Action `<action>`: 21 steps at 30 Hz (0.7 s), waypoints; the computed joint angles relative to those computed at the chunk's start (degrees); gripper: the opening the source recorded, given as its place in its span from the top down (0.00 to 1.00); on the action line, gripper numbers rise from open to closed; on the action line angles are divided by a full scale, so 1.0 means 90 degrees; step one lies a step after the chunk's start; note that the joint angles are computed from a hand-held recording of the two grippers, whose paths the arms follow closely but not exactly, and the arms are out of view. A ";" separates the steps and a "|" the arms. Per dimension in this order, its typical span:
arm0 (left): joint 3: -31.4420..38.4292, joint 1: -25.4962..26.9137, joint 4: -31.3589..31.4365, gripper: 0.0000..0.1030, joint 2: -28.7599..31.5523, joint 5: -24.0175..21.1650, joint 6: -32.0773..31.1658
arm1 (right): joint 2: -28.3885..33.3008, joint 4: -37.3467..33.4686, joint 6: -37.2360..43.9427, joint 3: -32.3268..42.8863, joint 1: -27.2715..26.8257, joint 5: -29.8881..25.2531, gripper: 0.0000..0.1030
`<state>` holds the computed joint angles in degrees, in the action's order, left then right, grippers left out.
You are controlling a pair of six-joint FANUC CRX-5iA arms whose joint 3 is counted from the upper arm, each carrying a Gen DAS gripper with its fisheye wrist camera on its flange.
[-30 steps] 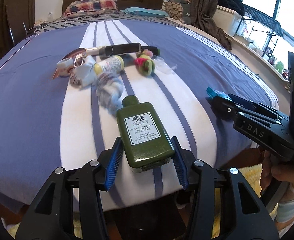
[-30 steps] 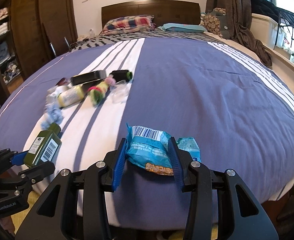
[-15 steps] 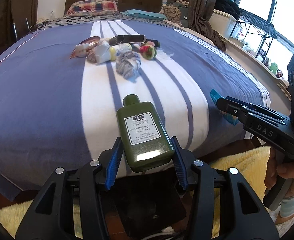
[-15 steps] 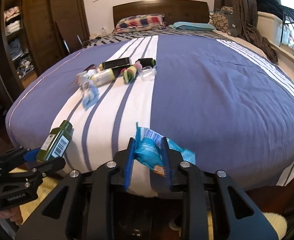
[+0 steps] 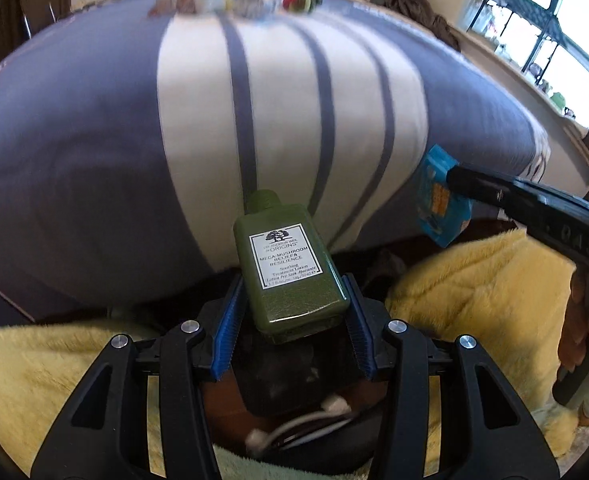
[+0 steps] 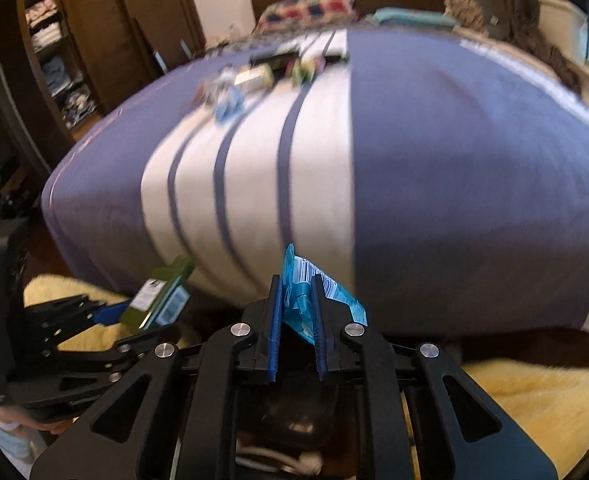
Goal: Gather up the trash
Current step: 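Lower both grippers over the floor bin and open them, dropping bottle and wipes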
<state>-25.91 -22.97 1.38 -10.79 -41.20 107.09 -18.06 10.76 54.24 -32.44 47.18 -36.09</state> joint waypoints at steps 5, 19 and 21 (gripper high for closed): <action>-0.0169 0.0096 0.0493 0.56 0.0306 -0.0058 -0.0391 | 0.0448 -0.0891 0.0653 0.0203 0.0007 -0.0222 0.86; -0.0329 0.0347 0.1376 0.55 0.1221 -0.0428 -0.0892 | 0.1662 -0.3036 0.2330 0.1137 -0.0612 -0.0910 0.86; -0.0338 0.0393 0.1462 0.55 0.1276 -0.0444 -0.0993 | 0.1744 -0.3054 0.2354 0.1202 -0.0625 -0.0985 0.83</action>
